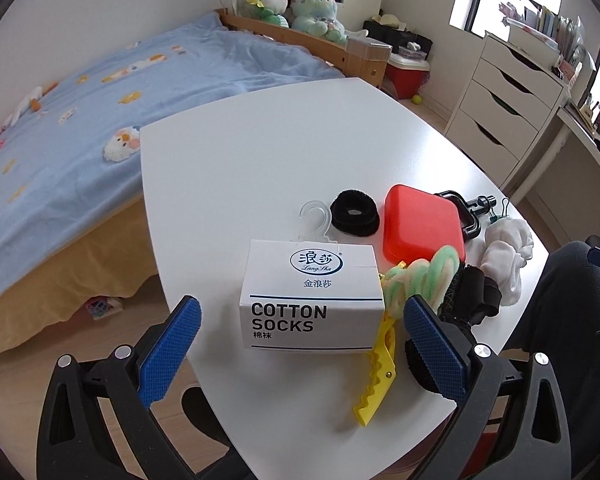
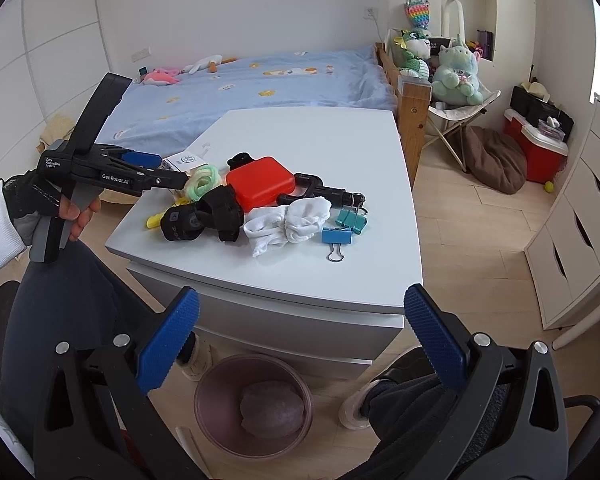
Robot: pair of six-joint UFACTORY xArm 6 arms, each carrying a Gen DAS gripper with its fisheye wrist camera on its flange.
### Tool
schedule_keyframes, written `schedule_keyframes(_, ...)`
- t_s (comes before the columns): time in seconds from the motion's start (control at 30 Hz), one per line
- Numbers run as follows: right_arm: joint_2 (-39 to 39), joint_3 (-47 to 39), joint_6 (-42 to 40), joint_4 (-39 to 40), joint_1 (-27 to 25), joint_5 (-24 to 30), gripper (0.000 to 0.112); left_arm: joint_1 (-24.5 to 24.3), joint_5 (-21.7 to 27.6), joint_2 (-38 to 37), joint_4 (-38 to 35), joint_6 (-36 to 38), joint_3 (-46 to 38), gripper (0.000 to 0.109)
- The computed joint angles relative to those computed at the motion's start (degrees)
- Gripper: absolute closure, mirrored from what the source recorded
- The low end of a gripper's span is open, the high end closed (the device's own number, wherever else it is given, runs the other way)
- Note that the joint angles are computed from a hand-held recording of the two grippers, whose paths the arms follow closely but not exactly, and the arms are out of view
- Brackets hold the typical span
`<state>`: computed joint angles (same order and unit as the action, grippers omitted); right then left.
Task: Collect trash
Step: 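Grasp the white COTTON SOCKS box with the left tool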
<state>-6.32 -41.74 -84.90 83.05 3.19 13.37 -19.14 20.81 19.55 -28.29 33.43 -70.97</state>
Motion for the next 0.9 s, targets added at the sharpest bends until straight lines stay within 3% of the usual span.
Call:
schedule_keyframes(0.07,-0.14,0.33,2.25,-2.36,-0.14,-0.10,0.012,-0.11,-0.16,0.05,-0.72,0.84,0.05,0.014)
schedule_keyframes(0.2,0.28,-0.13,0.23,-0.03,-0.24,0.37,0.012,-0.05,0.51,0.11,-2.89,2.92,-0.23,0.036)
schedule_keyframes(0.33,0.35,0.07,0.65,-1.05,-0.08,-0.22,0.012,0.17,1.63,0.03,-5.97,5.46,-0.43,0.044)
schedule_keyframes(0.67,1.06,-0.05,1.89,-3.39,0.63,-2.23,0.012,-0.27,-2.15,-1.54,-9.46,6.78,1.68,0.044)
schedule_keyframes(0.8,1.86,-1.20,-1.23,-0.40,0.67,-2.24,0.012,-0.46,-3.83,-3.32,-10.38,6.78,3.08,0.044)
schedule_keyframes(0.9,2.10,-1.33,2.57,-5.08,1.00,-3.04,0.012,-0.56,-4.95,-4.87,-10.66,6.04,4.14,0.044)
